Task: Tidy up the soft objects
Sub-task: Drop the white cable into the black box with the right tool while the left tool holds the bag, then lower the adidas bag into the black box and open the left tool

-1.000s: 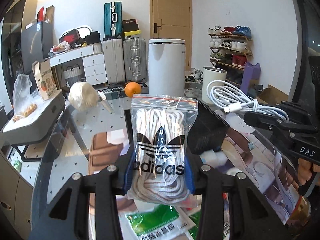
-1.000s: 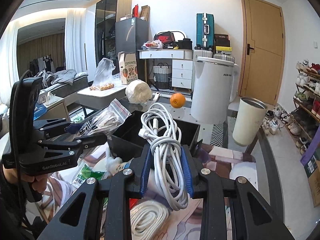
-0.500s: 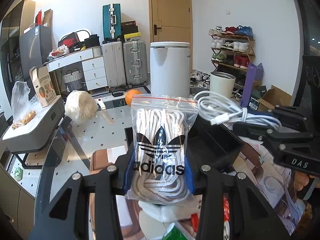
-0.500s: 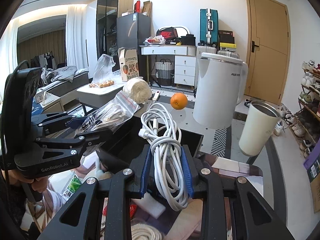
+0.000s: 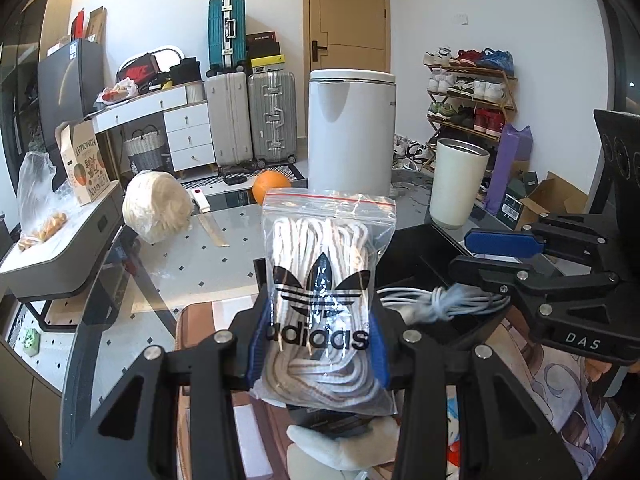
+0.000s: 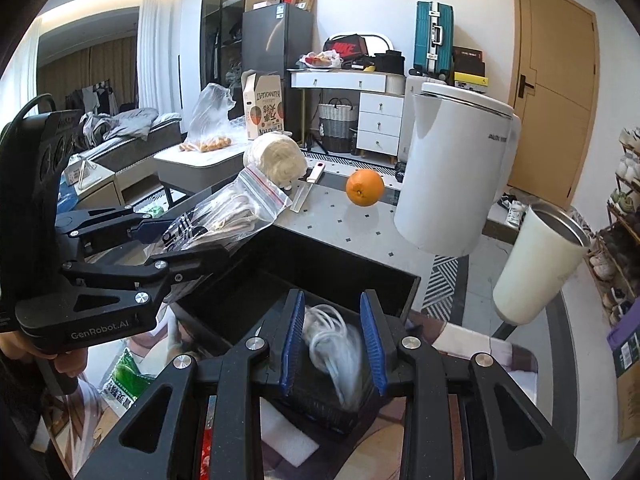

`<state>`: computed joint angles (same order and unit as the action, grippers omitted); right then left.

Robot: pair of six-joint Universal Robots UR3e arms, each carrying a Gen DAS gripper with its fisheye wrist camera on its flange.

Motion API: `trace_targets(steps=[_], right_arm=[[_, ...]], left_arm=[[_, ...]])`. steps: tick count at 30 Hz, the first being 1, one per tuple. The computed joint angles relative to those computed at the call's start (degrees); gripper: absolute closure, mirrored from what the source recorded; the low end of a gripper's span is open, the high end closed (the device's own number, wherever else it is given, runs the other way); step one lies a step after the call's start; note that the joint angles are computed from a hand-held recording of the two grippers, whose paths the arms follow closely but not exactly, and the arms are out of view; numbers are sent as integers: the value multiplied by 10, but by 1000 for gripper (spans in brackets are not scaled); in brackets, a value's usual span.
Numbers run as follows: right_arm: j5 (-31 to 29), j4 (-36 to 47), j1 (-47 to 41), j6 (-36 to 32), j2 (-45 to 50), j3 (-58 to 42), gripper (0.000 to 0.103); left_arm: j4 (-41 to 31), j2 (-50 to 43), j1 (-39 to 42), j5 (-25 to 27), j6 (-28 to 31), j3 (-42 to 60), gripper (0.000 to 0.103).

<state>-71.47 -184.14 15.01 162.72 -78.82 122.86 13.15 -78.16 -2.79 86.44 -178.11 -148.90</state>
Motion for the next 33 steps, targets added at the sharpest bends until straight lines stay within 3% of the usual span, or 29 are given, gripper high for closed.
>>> trace_targets(steps=[14,20,33], right_arm=[[-3,4,0,-4,5,-7,74],[-2,-4,-5,-6,-3,5,74],[5,-16,-28,-9,-38,50,73]], left_arm=[[7,-35,-3,-13,14,24,62],[19,-93,-40,31,31,64,62],[11,-129,-57,22,79,99,58]])
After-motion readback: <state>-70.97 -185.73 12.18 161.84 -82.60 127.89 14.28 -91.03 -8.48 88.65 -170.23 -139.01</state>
